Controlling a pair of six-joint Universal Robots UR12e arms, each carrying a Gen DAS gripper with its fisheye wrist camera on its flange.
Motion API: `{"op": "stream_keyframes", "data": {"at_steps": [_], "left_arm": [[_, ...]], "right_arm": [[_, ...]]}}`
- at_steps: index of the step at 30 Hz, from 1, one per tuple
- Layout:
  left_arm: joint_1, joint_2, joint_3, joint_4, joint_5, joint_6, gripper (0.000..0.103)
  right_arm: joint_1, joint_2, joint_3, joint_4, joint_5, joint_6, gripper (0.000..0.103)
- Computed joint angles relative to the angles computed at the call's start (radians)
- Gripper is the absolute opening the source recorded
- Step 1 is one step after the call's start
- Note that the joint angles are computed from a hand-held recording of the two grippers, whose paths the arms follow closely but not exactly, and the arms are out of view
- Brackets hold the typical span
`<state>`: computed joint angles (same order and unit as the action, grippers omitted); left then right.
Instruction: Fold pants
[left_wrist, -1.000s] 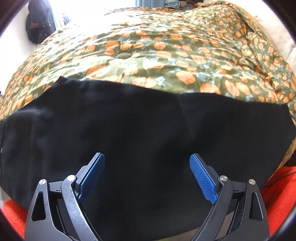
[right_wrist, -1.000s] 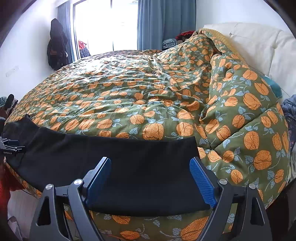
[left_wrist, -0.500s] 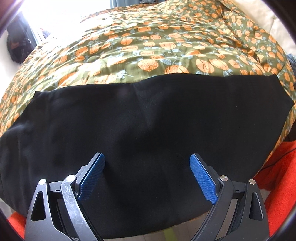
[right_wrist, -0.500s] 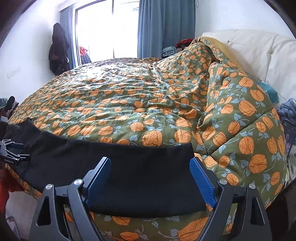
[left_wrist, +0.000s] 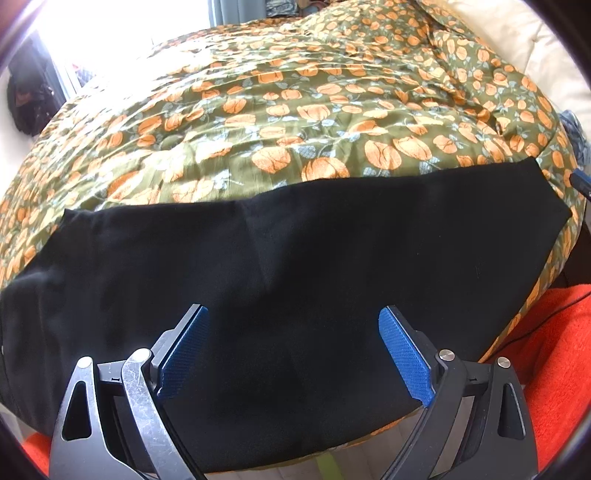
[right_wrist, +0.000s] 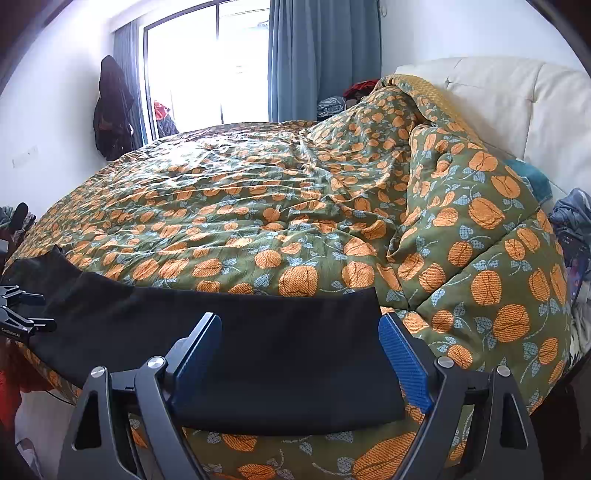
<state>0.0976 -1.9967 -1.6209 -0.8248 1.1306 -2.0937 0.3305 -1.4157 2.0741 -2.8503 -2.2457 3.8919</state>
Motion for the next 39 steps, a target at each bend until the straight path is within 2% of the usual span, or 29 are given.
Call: {"op": "stream_keyframes", "data": {"at_steps": [7, 13, 19, 23, 27, 30, 33, 36, 39], "left_arm": [[-0.053, -0.007, 0.028, 0.020, -0.019, -0.007, 0.094], [-0.091, -0.007, 0.031, 0.007, 0.000, 0.003, 0.094], [-0.096, 0.001, 0.022, -0.018, 0.014, 0.029, 0.094], [-0.099, -0.009, 0.049, -0.049, 0.006, -0.006, 0.094], [-0.117, -0.022, 0.062, -0.060, 0.032, -0.020, 0.094], [-0.133, -0.015, 0.040, -0.038, 0.045, 0.012, 0.094], [-0.147, -0.013, 0.013, 0.006, 0.090, 0.038, 0.094], [-0.136, -0.011, -0.001, -0.004, 0.096, 0.041, 0.094], [-0.119, 0.011, -0.039, -0.003, 0.088, 0.088, 0.094]], "right_arm": [[-0.003, -0.001, 0.003, -0.012, 0.003, -0.002, 0.087], [-0.002, -0.002, 0.004, -0.012, 0.002, -0.001, 0.087], [-0.002, -0.012, 0.022, -0.036, -0.003, 0.023, 0.087], [-0.002, -0.018, 0.035, -0.058, -0.007, 0.039, 0.087], [-0.004, -0.019, 0.035, -0.060, -0.003, 0.034, 0.087], [-0.006, -0.017, 0.030, -0.051, 0.005, 0.031, 0.087], [-0.004, -0.015, 0.027, -0.041, 0.005, 0.027, 0.087], [-0.001, -0.015, 0.026, -0.035, 0.004, 0.025, 0.087], [-0.006, -0.017, 0.029, -0.036, 0.014, 0.028, 0.087]]}}
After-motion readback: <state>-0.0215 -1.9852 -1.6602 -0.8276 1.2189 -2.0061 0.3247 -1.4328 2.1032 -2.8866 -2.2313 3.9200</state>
